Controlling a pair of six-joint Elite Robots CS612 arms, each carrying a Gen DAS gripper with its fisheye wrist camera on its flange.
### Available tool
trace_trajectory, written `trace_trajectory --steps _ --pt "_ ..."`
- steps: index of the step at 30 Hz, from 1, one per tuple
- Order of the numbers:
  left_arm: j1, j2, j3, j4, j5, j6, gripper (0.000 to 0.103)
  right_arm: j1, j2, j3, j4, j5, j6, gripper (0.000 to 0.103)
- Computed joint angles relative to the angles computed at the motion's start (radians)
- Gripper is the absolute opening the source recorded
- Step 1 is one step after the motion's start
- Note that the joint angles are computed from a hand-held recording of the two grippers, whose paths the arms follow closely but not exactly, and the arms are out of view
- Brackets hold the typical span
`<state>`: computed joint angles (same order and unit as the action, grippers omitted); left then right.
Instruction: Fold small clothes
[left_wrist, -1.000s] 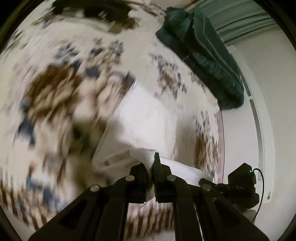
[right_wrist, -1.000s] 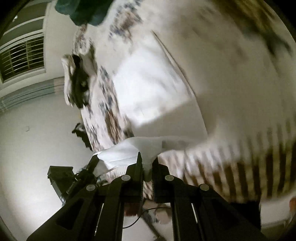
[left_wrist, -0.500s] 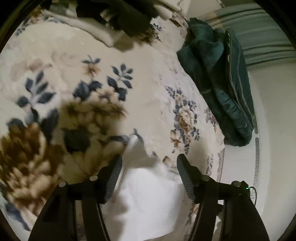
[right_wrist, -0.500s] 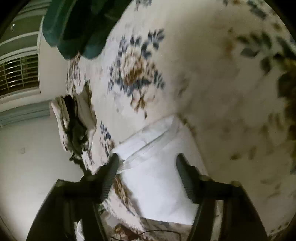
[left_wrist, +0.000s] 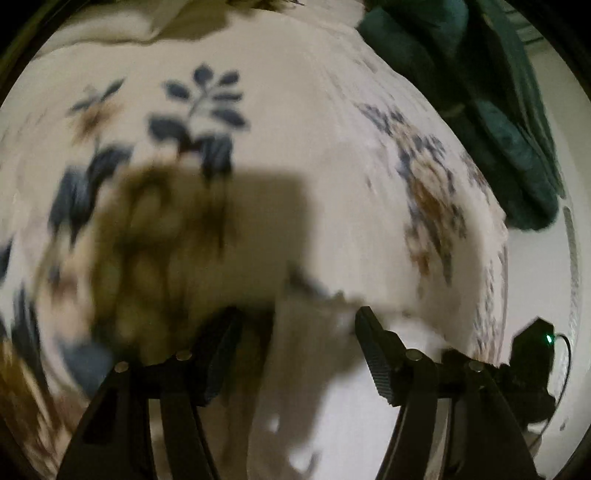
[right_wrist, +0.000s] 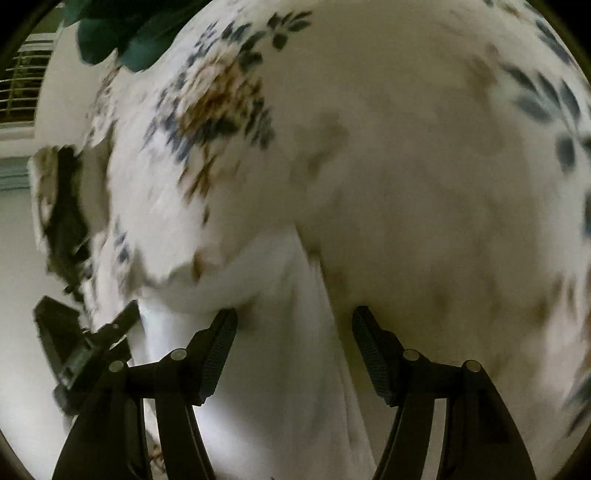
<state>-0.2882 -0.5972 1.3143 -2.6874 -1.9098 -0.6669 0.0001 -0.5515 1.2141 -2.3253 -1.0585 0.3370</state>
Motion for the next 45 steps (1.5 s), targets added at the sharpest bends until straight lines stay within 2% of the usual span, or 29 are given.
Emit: trace_trajectory --steps 2,4,8,10,11,12,13,14,15,17,19,22,23,24,25,26,27,29,31,33,35,40,42,43,44,45 --pt "0.008 0.01 -0.022 -0.012 0.007 -0.03 0.061 -0.001 0.007 -0.02 -0.028 -0.019 0.048 0.066" --pt "0.014 -0.001 -0.014 -0.03 0.009 -0.045 0.061 -0.009 -0.001 -0.014 -0.049 -0.007 0.062 0.066" --pt "0.015 -0.042 0.047 -0.061 -0.016 -0.036 0.061 -0.03 -0.012 0.007 -0.002 0.106 0.033 0.066" --pt "0.016 -0.053 0.074 -0.062 -0.064 -0.028 0.061 -0.038 -0.01 0.007 0.044 0.157 0.01 0.064" --pt "0.016 -0.051 0.075 -0.061 -0.081 -0.028 0.061 -0.037 -0.005 0.005 0.055 0.166 0.007 0.041" --pt "0.012 -0.048 0.08 -0.073 -0.094 -0.029 0.059 -0.036 -0.003 0.003 0.055 0.162 0.007 0.026" --pt "0.006 -0.044 0.078 -0.085 -0.092 -0.028 0.056 -0.034 -0.003 0.007 0.04 0.139 0.014 0.013" --pt "0.002 -0.041 0.079 -0.097 -0.088 -0.026 0.022 -0.032 -0.009 0.022 -0.009 0.121 0.032 0.009" --pt "-0.003 -0.037 0.066 -0.075 -0.077 -0.013 0.004 -0.031 -0.013 0.032 -0.04 0.11 0.045 0.007" --pt "-0.003 -0.03 0.058 -0.096 -0.071 -0.03 0.004 -0.035 -0.019 0.048 -0.086 0.103 0.094 0.005" --pt "-0.002 -0.017 0.035 -0.085 -0.053 -0.027 0.004 -0.035 -0.017 0.041 -0.084 0.071 0.11 0.005" --pt "0.008 -0.008 0.012 -0.033 -0.087 -0.027 0.006 -0.036 0.003 -0.007 0.029 0.085 0.076 0.007" --pt "0.011 -0.013 0.018 -0.036 -0.101 -0.027 0.01 -0.039 0.002 -0.011 0.047 0.101 0.067 0.015" --pt "0.013 -0.022 0.029 -0.033 -0.101 -0.018 0.024 -0.042 -0.001 -0.011 0.064 0.122 0.048 0.024" --pt "0.014 -0.034 0.049 -0.043 -0.111 -0.014 0.034 -0.047 -0.006 -0.006 0.077 0.143 0.028 0.05" --pt "0.018 -0.044 0.076 -0.083 -0.141 -0.023 0.057 -0.055 -0.017 0.013 0.077 0.176 0.011 0.065" --pt "0.021 -0.055 0.105 -0.12 -0.163 -0.041 0.068 -0.063 -0.027 0.032 0.084 0.206 -0.008 0.066" --pt "0.023 -0.073 0.16 -0.178 -0.219 -0.072 0.068 -0.075 -0.044 0.062 0.151 0.25 -0.072 0.066" --pt "0.022 -0.08 0.199 -0.193 -0.279 -0.083 0.068 -0.081 -0.053 0.089 0.215 0.277 -0.131 0.066" --pt "0.017 -0.075 0.222 -0.218 -0.315 -0.105 0.068 -0.08 -0.053 0.108 0.269 0.292 -0.177 0.066" --pt "0.013 -0.058 0.227 -0.246 -0.348 -0.141 0.068 -0.083 -0.04 0.126 0.31 0.358 -0.213 0.066" --pt "0.003 -0.028 0.212 -0.321 -0.347 -0.213 0.068 -0.076 -0.01 0.159 0.239 0.511 -0.179 0.067" --pt "-0.002 -0.031 0.214 -0.352 -0.33 -0.22 0.062 -0.067 -0.006 0.158 0.22 0.523 -0.183 0.062" --pt "-0.004 -0.038 0.217 -0.341 -0.315 -0.204 0.053 -0.063 -0.006 0.157 0.224 0.521 -0.192 0.042" --pt "-0.008 -0.048 0.218 -0.316 -0.302 -0.177 0.025 -0.057 -0.007 0.148 0.248 0.511 -0.217 0.021" --pt "-0.01 -0.054 0.22 -0.307 -0.294 -0.165 0.017 -0.054 -0.011 0.145 0.247 0.498 -0.222 0.018"
